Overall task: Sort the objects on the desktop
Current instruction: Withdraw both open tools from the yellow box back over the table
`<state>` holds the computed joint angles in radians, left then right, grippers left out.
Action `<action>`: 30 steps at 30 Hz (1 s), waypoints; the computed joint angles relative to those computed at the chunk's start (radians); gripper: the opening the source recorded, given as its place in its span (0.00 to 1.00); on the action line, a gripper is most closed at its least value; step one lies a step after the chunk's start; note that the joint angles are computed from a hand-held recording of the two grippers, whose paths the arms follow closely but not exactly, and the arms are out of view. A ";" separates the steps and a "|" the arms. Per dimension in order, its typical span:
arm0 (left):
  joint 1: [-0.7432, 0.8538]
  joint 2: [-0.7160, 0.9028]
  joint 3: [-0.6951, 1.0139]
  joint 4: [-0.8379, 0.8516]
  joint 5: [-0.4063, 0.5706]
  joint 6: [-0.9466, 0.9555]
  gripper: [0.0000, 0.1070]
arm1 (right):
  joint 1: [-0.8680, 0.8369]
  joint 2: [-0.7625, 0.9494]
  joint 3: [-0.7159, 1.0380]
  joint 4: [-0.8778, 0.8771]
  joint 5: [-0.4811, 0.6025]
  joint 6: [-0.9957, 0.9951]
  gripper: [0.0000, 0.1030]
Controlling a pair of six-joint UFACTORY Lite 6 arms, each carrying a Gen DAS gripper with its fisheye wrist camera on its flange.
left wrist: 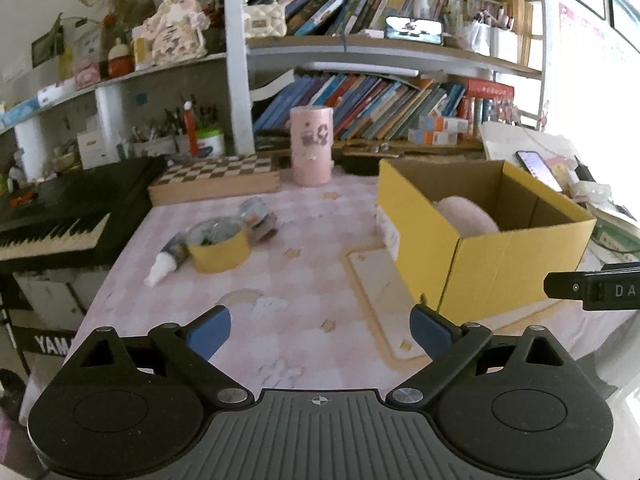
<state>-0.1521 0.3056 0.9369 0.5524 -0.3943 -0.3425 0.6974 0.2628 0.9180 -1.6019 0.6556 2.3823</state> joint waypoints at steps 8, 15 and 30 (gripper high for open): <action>0.104 -0.058 -0.093 0.215 -0.037 -0.121 0.92 | 0.151 0.113 0.116 0.137 0.071 0.001 0.87; 0.193 -0.091 -0.140 0.372 -0.084 -0.164 0.92 | 0.258 0.214 0.236 0.227 0.122 -0.036 0.87; 0.399 -0.104 -0.184 0.627 -0.161 -0.223 0.92 | 0.384 0.424 0.502 0.383 0.143 -0.121 0.88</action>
<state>0.2465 0.2019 0.7524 1.1789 -0.5553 -0.5655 1.0816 0.6870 1.4196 -1.2193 0.7989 2.2616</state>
